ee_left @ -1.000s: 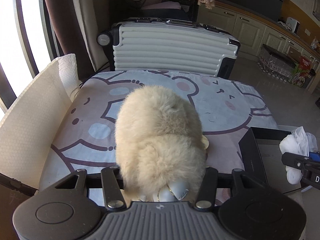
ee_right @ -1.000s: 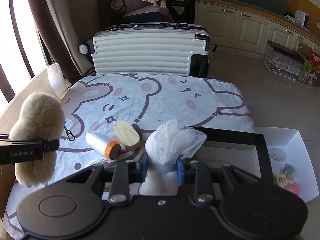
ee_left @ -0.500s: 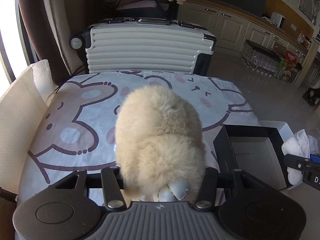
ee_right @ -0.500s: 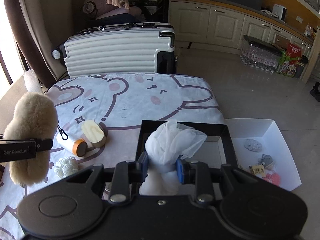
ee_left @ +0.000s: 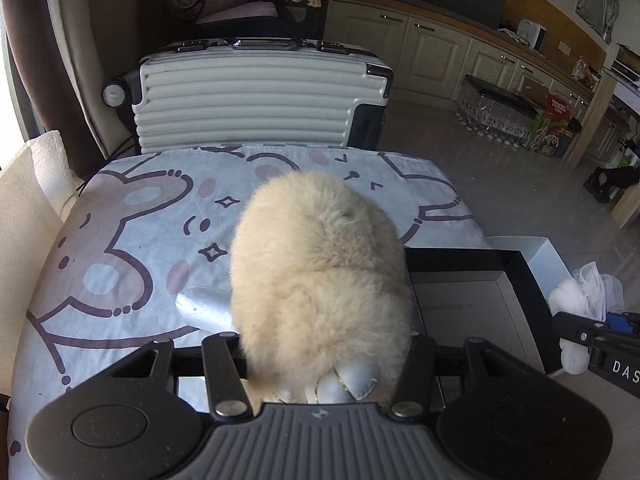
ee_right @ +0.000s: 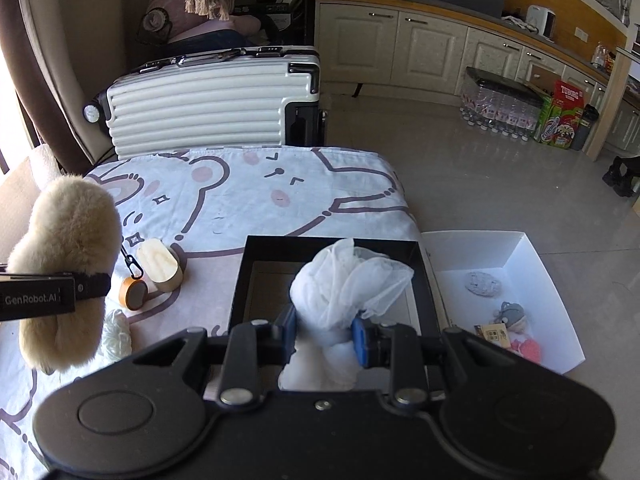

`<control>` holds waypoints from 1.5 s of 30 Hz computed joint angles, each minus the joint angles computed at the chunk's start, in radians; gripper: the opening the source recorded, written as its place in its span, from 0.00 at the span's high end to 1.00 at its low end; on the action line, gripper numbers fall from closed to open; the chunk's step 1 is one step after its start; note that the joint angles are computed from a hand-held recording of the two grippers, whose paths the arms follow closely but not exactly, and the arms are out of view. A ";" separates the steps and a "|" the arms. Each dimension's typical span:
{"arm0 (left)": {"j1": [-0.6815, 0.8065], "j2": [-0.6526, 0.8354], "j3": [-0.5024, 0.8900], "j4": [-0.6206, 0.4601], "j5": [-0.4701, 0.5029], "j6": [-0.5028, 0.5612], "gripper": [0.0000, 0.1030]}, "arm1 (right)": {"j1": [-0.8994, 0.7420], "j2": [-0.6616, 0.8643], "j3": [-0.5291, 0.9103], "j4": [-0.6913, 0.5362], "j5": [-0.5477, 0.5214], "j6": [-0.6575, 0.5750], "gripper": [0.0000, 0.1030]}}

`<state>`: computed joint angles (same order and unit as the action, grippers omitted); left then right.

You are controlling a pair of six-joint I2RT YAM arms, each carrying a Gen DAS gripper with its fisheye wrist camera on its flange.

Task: Organize objects
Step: 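Carry the bunny and mesh puff with both tools toward the black box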

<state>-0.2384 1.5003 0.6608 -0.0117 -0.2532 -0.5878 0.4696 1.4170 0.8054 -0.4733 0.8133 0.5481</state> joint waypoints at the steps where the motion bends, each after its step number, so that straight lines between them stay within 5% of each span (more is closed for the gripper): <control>1: -0.005 0.006 0.005 0.001 -0.001 -0.003 0.49 | -0.001 -0.004 -0.002 -0.003 0.004 0.002 0.71; 23: -0.100 0.188 0.139 0.135 0.072 -0.042 0.49 | -0.080 -0.095 -0.105 0.070 -0.014 -0.075 0.71; 36: -0.079 0.345 0.193 0.304 0.239 -0.113 0.49 | -0.166 -0.090 -0.152 0.152 -0.077 -0.134 0.71; 45: -0.080 0.457 0.272 0.332 0.254 -0.106 0.49 | -0.220 -0.067 -0.168 0.193 -0.110 -0.157 0.71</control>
<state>-0.3185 1.9576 0.9324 0.3208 0.0008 -0.6935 0.2496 1.3497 0.6372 -0.2800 0.7029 0.3916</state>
